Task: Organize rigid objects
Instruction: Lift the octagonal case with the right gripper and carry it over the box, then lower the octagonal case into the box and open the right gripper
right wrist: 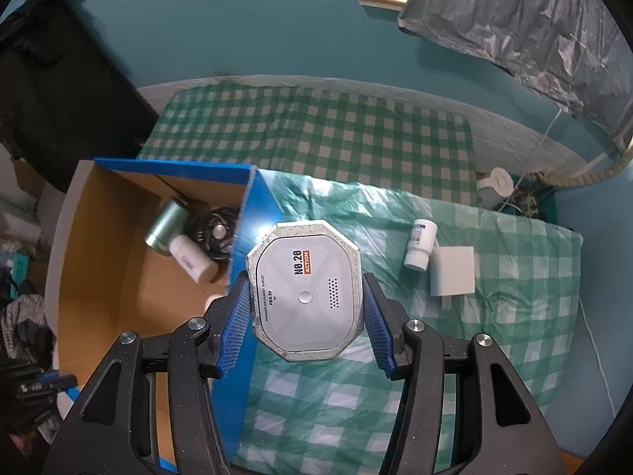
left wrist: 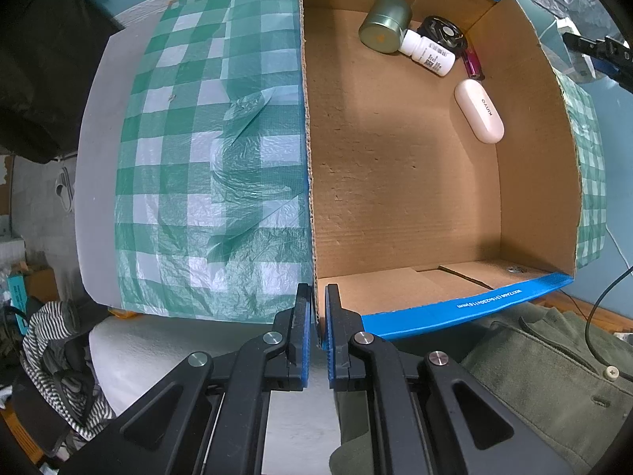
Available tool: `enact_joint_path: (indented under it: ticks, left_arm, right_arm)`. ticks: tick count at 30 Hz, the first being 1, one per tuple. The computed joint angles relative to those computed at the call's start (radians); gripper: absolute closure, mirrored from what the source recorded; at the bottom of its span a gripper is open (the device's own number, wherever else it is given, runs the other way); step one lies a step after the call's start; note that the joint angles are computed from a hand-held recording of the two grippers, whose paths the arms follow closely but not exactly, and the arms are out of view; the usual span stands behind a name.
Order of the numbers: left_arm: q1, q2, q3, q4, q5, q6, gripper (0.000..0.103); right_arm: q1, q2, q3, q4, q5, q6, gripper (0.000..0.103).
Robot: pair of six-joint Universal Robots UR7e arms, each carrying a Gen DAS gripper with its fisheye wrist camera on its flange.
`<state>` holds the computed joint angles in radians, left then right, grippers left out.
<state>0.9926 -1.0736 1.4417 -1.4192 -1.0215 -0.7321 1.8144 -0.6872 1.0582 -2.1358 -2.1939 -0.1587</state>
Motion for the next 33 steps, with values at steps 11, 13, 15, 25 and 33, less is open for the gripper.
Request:
enact_joint_path:
  ticks: [11, 13, 15, 25, 33]
  left_arm:
    - [-0.002, -0.004, 0.005, -0.002, 0.003, 0.004, 0.097]
    - [-0.003, -0.004, 0.005, -0.001, 0.004, 0.005, 0.097]
    - [-0.004, -0.005, 0.005, -0.001, 0.005, 0.005, 0.097]
    - [-0.004, -0.004, 0.005, -0.001, 0.005, 0.003, 0.097]
    - [-0.005, -0.003, 0.001, 0.003, 0.007, 0.002, 0.097]
  right_arm:
    - [0.031, 0.026, -0.035, 0.007, 0.028, -0.054, 0.049]
    - [0.035, 0.034, -0.043, 0.008, 0.031, -0.062, 0.049]
    - [0.04, 0.046, -0.056, 0.012, 0.033, -0.072, 0.049]
    - [0.048, 0.106, -0.112, 0.055, 0.03, -0.106, 0.049]
    - [0.045, 0.14, -0.131, 0.097, 0.024, -0.112, 0.049]
